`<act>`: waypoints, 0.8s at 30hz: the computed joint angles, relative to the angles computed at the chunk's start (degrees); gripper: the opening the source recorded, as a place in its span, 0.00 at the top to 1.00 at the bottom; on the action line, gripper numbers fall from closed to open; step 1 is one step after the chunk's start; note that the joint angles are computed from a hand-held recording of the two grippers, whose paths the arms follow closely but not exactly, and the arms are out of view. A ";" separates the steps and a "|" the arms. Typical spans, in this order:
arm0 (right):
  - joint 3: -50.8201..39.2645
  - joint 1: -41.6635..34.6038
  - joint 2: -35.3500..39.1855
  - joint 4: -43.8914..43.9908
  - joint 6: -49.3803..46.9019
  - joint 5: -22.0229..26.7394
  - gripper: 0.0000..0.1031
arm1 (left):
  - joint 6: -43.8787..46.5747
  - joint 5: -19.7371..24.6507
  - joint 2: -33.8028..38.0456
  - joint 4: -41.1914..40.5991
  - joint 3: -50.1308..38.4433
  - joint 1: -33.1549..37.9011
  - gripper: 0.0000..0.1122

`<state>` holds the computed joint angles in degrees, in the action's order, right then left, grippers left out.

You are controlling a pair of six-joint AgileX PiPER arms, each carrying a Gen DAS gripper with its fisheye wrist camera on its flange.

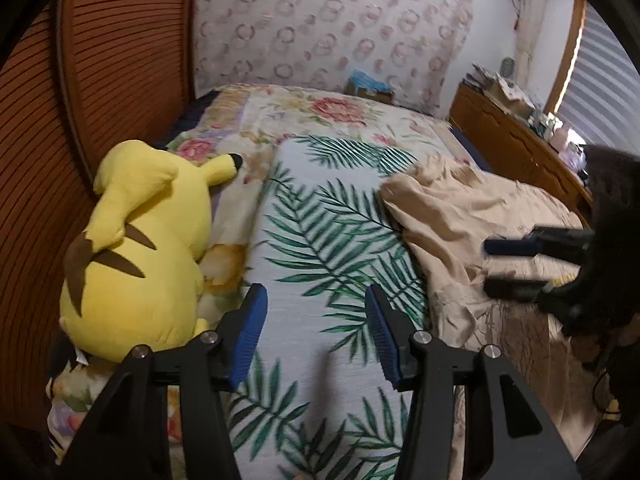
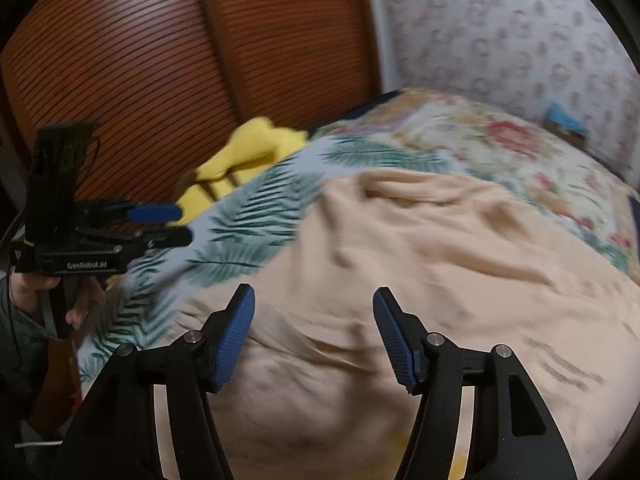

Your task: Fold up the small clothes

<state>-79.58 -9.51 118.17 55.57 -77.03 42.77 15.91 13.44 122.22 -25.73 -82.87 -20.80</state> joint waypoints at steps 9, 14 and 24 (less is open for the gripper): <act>-4.66 7.27 5.14 -8.01 8.24 1.19 0.66 | 0.64 -1.05 -1.32 -0.87 2.02 0.83 0.56; -1.92 4.98 2.73 -5.34 3.19 3.61 0.95 | 0.42 -0.93 -0.96 -0.74 1.61 0.08 0.56; 9.45 -4.55 -6.45 0.99 -6.62 7.97 0.96 | 1.74 0.74 0.55 -0.94 -2.52 -2.95 0.56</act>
<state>-70.13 -14.06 111.72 56.56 -83.65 50.74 17.65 14.19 122.77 -26.68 -85.40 -23.75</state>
